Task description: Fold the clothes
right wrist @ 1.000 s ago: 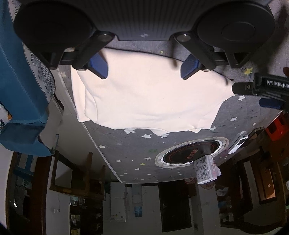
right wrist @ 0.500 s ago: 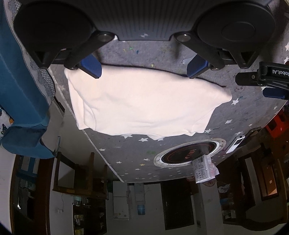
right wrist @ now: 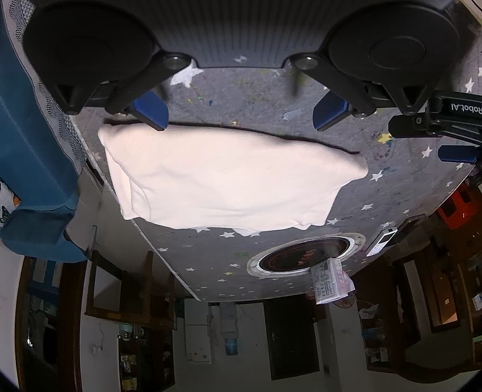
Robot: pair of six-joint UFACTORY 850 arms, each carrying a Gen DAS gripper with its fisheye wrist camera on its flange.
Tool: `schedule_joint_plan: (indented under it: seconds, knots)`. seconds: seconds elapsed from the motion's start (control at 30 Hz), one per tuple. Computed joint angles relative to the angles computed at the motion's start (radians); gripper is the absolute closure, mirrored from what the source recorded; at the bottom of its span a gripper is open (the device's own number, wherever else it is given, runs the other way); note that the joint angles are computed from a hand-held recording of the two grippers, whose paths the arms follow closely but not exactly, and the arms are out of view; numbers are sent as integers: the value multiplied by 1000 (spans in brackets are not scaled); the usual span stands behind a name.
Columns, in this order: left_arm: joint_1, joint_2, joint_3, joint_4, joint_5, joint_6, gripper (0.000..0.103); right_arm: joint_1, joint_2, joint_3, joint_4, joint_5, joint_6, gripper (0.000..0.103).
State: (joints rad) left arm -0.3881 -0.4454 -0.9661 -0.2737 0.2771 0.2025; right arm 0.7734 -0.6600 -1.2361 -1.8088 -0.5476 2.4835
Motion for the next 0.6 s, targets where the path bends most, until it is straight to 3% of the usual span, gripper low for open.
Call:
schedule_joint_plan:
  seconds: [0.6]
  knots:
    - [-1, 33, 47, -8, 41, -2, 0, 29, -6, -15, -3, -8, -16, 0]
